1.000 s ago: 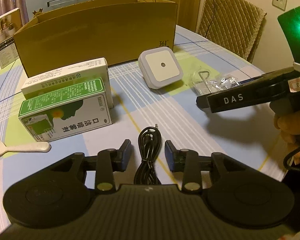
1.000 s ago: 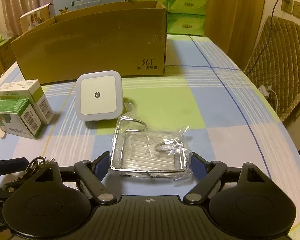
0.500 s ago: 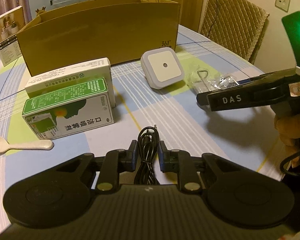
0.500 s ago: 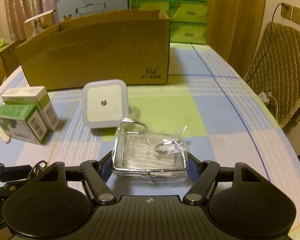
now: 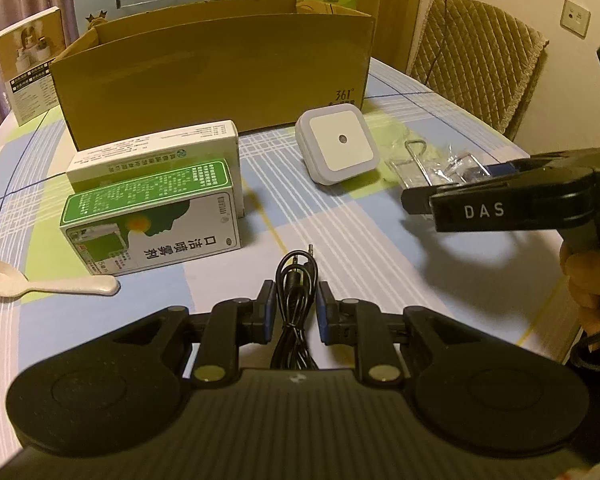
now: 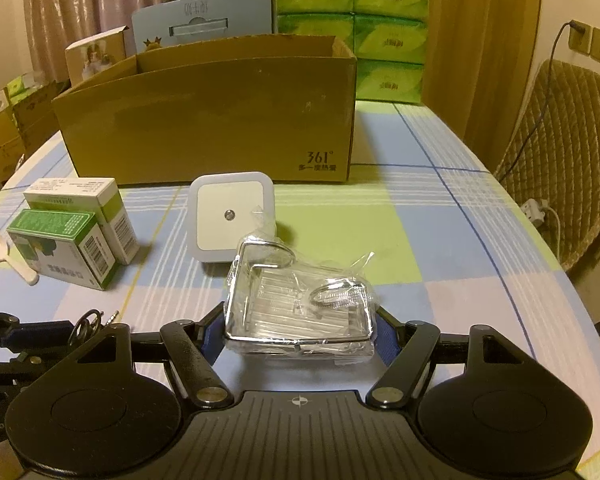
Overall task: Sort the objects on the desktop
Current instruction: 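Lift the cable and bagged rack with both tools toward the cardboard box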
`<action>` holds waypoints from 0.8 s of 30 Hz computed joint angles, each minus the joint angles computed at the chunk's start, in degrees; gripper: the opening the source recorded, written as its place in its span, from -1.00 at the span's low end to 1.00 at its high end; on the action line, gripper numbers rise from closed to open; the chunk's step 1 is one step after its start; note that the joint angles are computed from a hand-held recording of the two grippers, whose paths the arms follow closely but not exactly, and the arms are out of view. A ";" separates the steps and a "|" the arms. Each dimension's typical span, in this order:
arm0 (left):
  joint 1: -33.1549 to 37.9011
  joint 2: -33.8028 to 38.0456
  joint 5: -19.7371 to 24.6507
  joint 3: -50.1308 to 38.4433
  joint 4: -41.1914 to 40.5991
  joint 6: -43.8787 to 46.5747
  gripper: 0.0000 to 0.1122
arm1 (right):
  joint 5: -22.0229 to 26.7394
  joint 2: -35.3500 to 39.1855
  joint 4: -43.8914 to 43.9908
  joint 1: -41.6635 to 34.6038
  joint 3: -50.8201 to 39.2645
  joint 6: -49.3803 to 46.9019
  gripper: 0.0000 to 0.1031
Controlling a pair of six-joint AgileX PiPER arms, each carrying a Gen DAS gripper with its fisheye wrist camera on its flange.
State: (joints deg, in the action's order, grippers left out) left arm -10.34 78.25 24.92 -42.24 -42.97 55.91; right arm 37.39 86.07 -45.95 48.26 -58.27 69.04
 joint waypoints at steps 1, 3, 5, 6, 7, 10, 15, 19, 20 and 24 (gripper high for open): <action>0.11 -0.09 0.05 0.01 -0.07 -0.01 -0.71 | -0.08 -0.06 0.22 -0.04 -0.01 -0.18 0.33; 0.19 -0.13 0.09 -0.05 0.08 -0.32 -0.71 | -0.22 -0.22 0.74 -0.15 -0.01 -0.53 0.33; 0.12 -0.07 0.25 -0.25 0.73 -1.15 -0.71 | -0.33 -0.29 1.09 -0.24 -0.01 -0.80 0.33; 0.01 -0.07 0.20 -0.26 1.02 -1.53 -0.71 | -0.44 -0.34 1.15 -0.28 0.00 -0.83 0.33; -0.13 -0.09 0.12 -0.29 1.40 -2.00 -0.71 | -0.51 -0.40 1.15 -0.29 0.05 -0.80 0.33; -0.28 -0.30 -0.13 -0.27 1.60 -2.40 -0.71 | -0.63 -0.69 1.19 -0.28 0.14 -0.78 0.33; -0.44 -1.57 0.03 -0.05 2.74 -4.05 -0.71 | -0.73 -1.56 1.53 -0.21 0.36 -0.76 0.33; -0.16 -3.15 0.58 0.63 3.91 -5.30 -0.71 | -0.54 -2.33 1.31 0.17 0.73 -0.26 0.33; 0.05 -3.59 0.83 0.89 3.91 -5.44 -0.71 | -0.40 -2.53 1.16 0.32 0.78 -0.05 0.33; 0.13 -5.64 1.14 2.02 5.05 -7.46 -0.71 | -0.14 -3.30 0.72 0.88 1.01 0.30 0.33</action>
